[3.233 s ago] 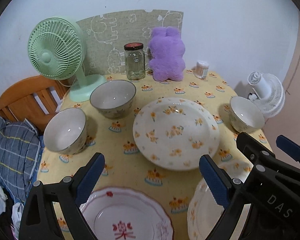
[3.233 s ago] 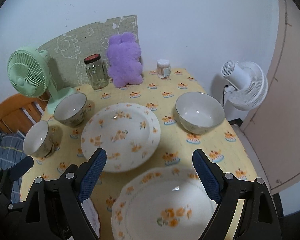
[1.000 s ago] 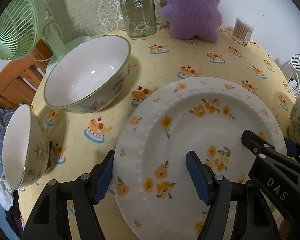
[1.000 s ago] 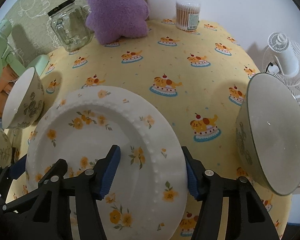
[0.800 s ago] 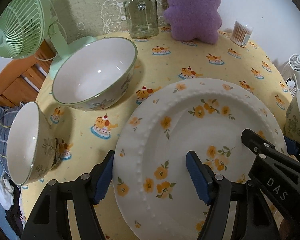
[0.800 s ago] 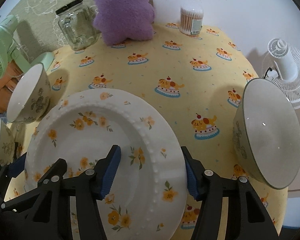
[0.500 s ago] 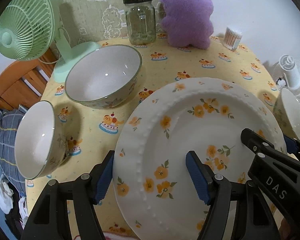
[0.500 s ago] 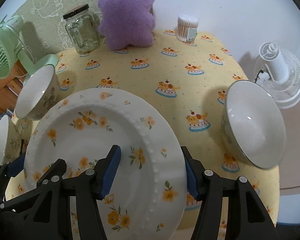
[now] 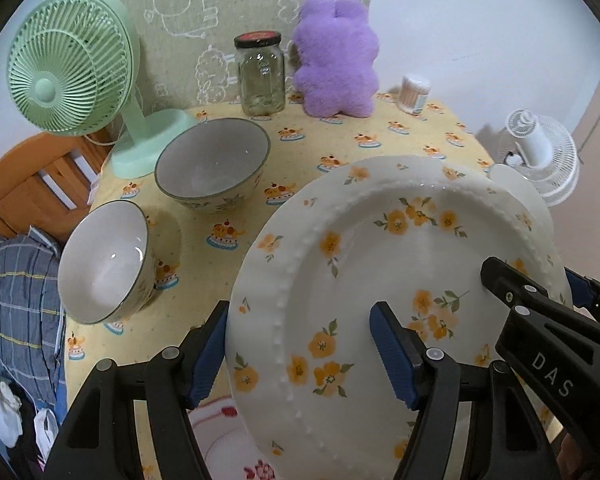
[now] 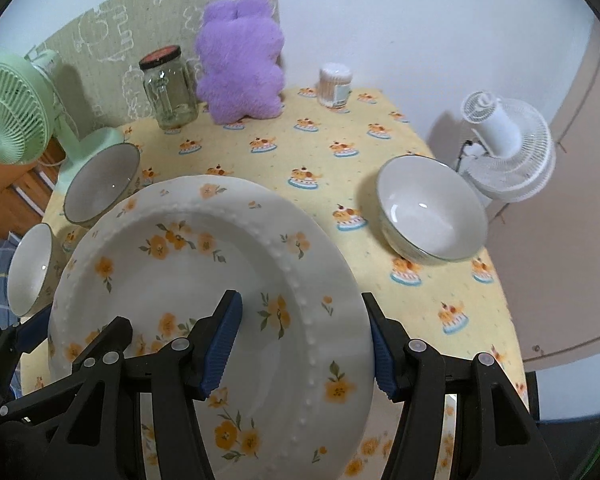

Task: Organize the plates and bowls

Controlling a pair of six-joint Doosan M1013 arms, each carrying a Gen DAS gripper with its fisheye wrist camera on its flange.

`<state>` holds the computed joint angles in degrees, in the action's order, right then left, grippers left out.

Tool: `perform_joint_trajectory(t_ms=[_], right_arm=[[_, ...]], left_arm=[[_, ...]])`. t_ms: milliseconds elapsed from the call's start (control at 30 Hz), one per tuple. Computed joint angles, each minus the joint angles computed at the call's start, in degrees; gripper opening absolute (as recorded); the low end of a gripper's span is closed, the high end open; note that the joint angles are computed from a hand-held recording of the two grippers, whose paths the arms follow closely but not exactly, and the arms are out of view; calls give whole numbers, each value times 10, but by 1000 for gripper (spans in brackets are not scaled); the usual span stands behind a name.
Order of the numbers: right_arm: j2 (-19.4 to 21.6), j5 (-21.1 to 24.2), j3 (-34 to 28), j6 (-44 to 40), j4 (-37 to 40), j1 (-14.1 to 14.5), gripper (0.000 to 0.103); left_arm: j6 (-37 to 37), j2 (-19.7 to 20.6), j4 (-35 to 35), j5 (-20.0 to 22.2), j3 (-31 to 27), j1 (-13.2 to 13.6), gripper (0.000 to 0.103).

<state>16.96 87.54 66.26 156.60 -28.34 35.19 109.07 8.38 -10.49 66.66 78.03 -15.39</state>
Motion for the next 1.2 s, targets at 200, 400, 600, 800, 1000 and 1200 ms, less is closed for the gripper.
perform_joint_trajectory(t_ms=[200, 400, 600, 800, 1000, 1200], right_arm=[[-15, 25, 6, 42, -15, 27, 62], [-40, 35, 37, 69, -18, 47, 62], [-77, 17, 88, 73, -15, 55, 62], [-119, -9, 143, 51, 3, 51, 62], [-152, -27, 191, 17, 22, 41, 62], [-172, -39, 223, -14, 32, 30, 62]], left_arm=[[26, -27, -10, 6, 20, 2, 70], [23, -54, -11, 6, 51, -8, 70], [-25, -83, 12, -2, 86, -36, 69], [-99, -104, 43, -6, 113, -75, 69], [-166, -119, 69, -16, 139, -111, 69], [-215, -120, 69, -6, 158, -130, 69]])
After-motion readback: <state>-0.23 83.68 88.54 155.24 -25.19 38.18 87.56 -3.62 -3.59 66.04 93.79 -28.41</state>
